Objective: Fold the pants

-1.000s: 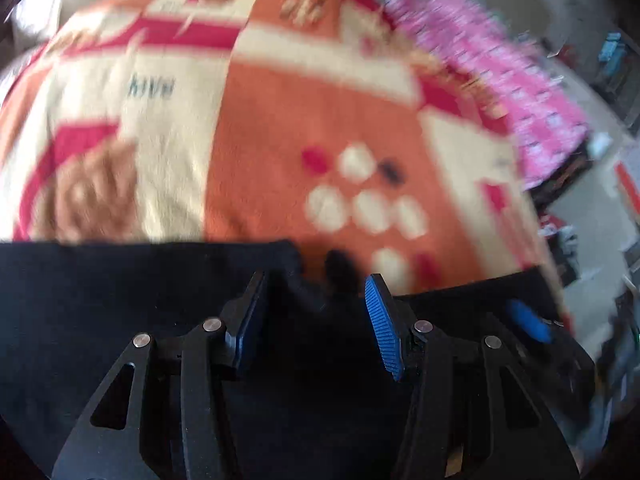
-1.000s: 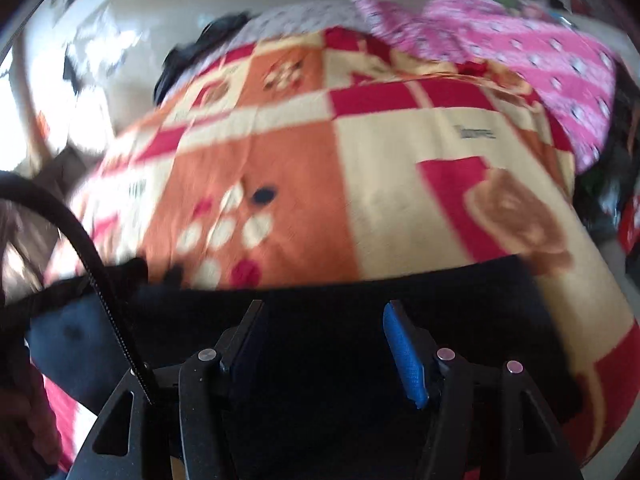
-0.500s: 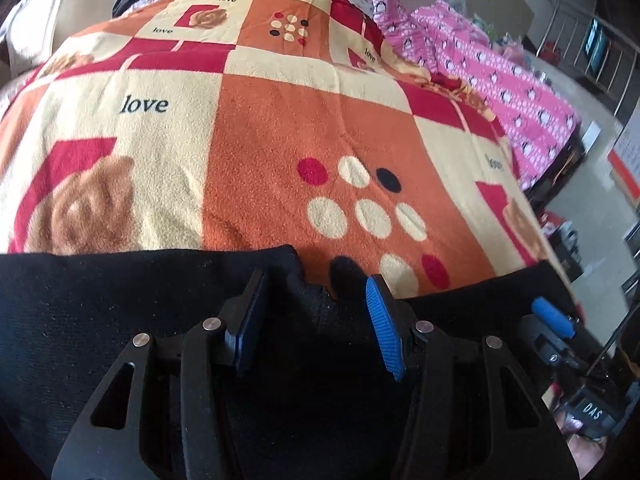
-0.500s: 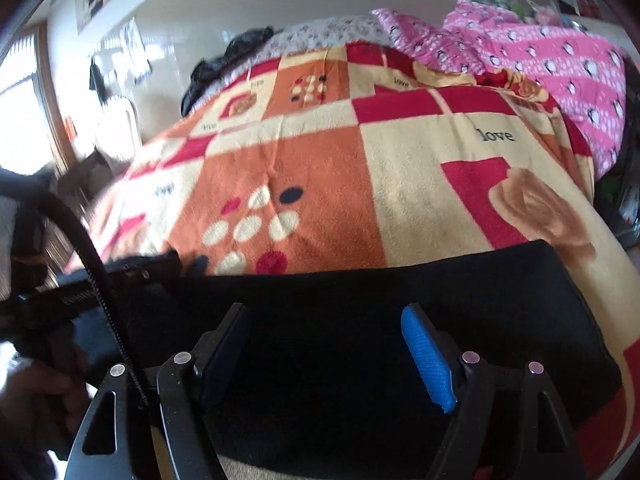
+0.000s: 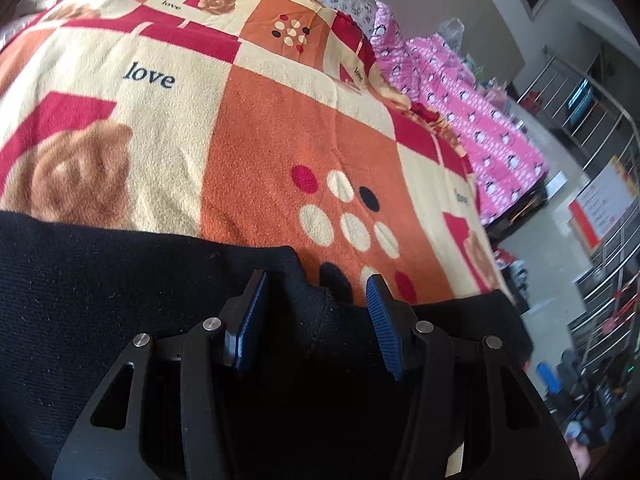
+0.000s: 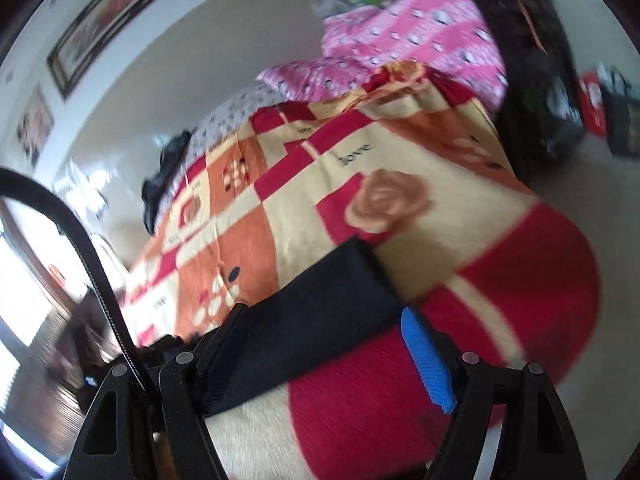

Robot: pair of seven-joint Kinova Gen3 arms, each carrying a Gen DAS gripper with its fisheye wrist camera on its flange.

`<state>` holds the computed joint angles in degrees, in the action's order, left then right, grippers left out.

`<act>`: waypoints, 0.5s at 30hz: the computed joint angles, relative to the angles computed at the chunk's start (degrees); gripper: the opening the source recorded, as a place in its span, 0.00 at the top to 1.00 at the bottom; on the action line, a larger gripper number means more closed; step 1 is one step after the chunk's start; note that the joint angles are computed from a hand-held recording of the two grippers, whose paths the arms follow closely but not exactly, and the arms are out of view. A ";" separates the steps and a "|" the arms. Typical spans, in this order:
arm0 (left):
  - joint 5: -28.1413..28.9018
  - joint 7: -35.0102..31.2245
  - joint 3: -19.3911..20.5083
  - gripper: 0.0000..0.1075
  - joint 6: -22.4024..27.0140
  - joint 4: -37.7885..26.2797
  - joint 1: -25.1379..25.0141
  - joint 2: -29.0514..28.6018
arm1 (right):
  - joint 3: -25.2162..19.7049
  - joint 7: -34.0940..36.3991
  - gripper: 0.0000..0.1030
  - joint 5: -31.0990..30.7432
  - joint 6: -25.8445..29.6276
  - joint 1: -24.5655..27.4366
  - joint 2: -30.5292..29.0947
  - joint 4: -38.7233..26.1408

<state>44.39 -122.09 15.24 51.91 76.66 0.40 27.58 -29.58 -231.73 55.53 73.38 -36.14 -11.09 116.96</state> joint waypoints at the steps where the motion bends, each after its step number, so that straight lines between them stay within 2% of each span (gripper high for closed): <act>1: 0.83 -0.45 0.34 0.54 0.24 0.19 -0.57 0.15 | -1.07 -1.66 0.26 -0.14 -0.95 0.09 -1.61 1.85; 4: 1.31 -0.49 0.31 0.54 0.79 -0.06 -0.76 0.33 | -1.79 -1.65 0.26 1.08 -4.46 1.23 -3.59 4.83; 8: 2.06 -0.77 0.38 0.54 1.02 0.05 -1.01 0.43 | 3.71 -4.04 0.27 3.67 -13.67 1.09 -5.21 8.91; 13: 2.55 -1.10 0.29 0.54 0.97 0.40 -1.06 0.26 | 2.34 -15.14 0.28 12.54 -23.73 8.30 -6.12 14.09; 15: 2.52 -1.06 0.20 0.54 0.82 0.56 -0.88 0.09 | 2.80 -18.25 0.28 14.63 -25.41 9.79 -5.65 14.46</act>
